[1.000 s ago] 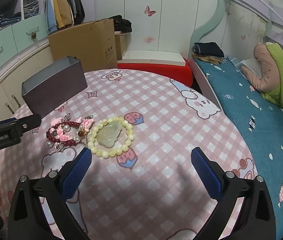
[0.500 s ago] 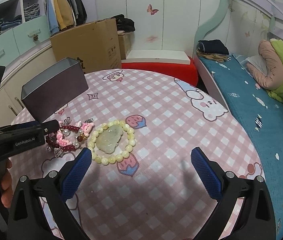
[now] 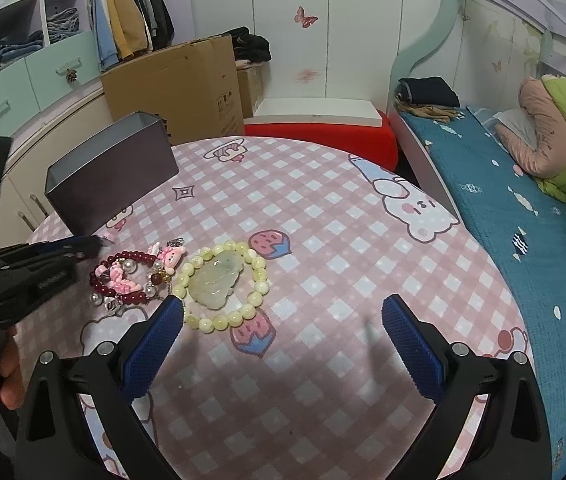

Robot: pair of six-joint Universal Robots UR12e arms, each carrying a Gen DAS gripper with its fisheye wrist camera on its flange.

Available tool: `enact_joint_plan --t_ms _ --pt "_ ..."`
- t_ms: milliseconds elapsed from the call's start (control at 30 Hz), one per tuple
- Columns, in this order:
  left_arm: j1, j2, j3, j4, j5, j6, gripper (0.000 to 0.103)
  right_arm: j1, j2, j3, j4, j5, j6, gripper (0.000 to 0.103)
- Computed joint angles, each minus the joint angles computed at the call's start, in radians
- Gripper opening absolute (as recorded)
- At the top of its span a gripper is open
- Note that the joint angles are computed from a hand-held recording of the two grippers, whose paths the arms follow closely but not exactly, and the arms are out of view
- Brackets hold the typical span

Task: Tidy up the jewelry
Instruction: 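Lower the left gripper to the pink charm and grasp it, then carry the pink charm to the grey box while the right gripper carries the jade bracelet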

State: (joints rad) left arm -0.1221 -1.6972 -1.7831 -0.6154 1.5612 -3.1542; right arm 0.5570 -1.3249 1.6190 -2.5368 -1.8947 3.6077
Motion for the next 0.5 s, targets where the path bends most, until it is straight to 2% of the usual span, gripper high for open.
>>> enact_joint_plan --t_ms 167,367,500 --pt "0.045 0.043 -0.044 0.014 -0.101 -0.011 0.016 -0.011 -0.006 0.006 0.007 0.007 0.001 0.097" --pt "0.064 0.092 -0.085 0.019 -0.121 0.001 0.016 -0.018 -0.002 0.001 0.014 0.015 -0.022 0.096" --pt "0.081 0.118 -0.109 0.005 -0.171 0.014 0.016 -0.011 0.014 -0.021 0.049 -0.03 -0.029 0.095"
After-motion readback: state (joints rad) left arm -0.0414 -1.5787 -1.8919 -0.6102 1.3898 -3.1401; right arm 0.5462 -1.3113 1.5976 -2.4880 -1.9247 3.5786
